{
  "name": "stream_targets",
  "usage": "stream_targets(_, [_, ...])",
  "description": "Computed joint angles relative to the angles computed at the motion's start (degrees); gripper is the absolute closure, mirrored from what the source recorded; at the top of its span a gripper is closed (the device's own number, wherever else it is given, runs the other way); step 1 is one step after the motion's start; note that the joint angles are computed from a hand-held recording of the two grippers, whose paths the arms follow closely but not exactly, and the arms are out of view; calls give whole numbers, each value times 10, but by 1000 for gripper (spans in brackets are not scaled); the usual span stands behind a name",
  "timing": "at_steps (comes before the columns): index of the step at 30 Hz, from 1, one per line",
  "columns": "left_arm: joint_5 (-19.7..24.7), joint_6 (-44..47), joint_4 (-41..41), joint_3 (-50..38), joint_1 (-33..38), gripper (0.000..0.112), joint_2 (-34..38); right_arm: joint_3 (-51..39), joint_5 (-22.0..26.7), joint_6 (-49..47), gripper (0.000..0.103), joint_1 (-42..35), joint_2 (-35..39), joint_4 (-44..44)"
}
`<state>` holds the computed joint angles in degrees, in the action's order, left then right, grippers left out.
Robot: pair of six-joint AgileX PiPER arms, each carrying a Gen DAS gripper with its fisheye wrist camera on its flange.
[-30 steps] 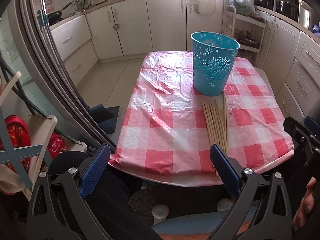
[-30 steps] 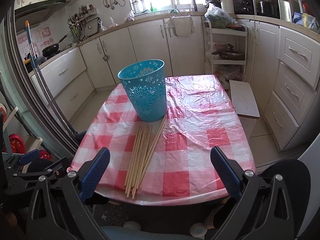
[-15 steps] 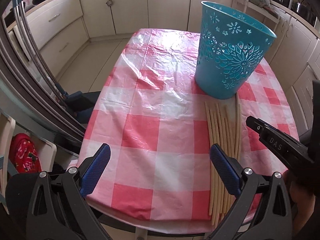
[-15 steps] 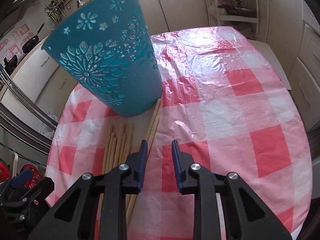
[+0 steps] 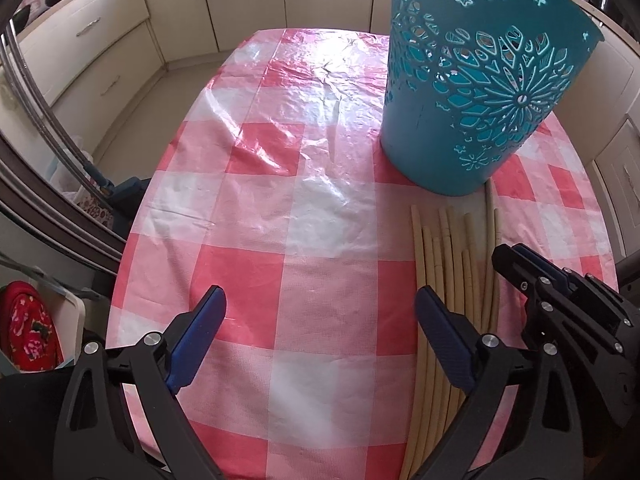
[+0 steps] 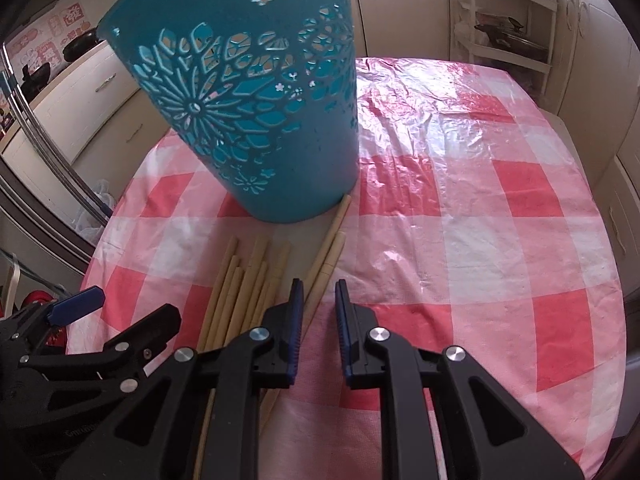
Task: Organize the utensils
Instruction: 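Lower the left tool onto one chopstick and close it while the right tool grasps another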
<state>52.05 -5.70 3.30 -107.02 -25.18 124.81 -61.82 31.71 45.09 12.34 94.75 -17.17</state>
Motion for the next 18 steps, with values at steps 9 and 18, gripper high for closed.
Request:
stream_targets(9, [16,13,-3,-43,-6,21,34,-36,57,-196,96,-54,12,72])
stream_targets(18, [28,19,-5,-82,-15,26,58,7,-21,-273,96,-92,0,188])
